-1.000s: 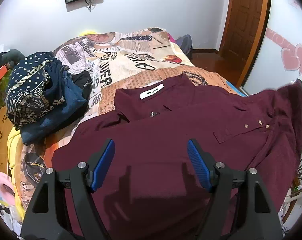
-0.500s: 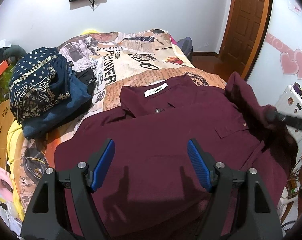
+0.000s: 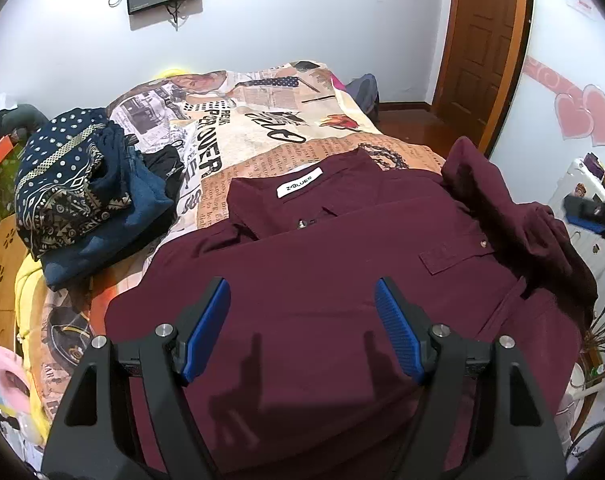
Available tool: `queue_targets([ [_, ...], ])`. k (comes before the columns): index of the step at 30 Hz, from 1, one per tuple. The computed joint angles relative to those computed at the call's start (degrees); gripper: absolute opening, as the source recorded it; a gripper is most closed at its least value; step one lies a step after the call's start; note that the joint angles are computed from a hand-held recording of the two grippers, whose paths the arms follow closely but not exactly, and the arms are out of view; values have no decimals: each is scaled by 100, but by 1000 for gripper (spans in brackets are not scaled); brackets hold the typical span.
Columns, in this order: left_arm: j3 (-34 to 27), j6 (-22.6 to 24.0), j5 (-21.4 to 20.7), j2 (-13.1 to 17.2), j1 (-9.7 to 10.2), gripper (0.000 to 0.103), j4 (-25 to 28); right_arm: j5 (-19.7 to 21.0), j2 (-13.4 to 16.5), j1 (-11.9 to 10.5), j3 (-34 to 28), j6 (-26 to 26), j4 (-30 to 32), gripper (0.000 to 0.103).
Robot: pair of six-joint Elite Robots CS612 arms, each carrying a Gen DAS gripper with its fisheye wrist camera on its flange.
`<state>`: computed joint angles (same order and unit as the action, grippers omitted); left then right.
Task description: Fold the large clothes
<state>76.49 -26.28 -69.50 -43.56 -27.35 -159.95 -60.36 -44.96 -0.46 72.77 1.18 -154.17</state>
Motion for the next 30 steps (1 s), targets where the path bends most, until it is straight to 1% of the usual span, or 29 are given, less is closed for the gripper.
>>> queue_targets([
  [3, -59, 1, -27, 33, 8, 74, 68, -113, -9, -78, 49, 561, -297, 55],
  [5, -93, -21, -30, 52, 10, 74, 118, -270, 15, -138, 58, 1071, -545, 57],
  [8, -142, -69, -37, 79, 13, 74, 200, -429, 115, -224, -12, 1731, -725, 57],
  [11, -203, -113, -49, 109, 19, 74, 308, -612, 227, -284, -95, 2313, -726, 57],
  [14, -259, -122, -37, 138, 22, 74, 388, -563, 369, -345, -222, 2763, -514, 57],
  [18, -350, -155, -84, 184, 33, 74, 508, -282, 544, -419, -352, 3121, -126, 57],
  [21, -413, -246, -219, 221, 55, 74, 549, -142, 667, -421, -475, 3220, 226, 57],
  [24, -475, -297, -233, 257, 57, 74, 604, 84, 771, -446, -557, 3296, 334, 57],
  [28, -531, -300, -186, 285, 57, 74, 659, 21, 868, -453, -710, 3214, 264, 58],
  [30, -533, -309, -151, 287, 58, 74, 663, 100, 953, -458, -890, 3036, 466, 60],
])
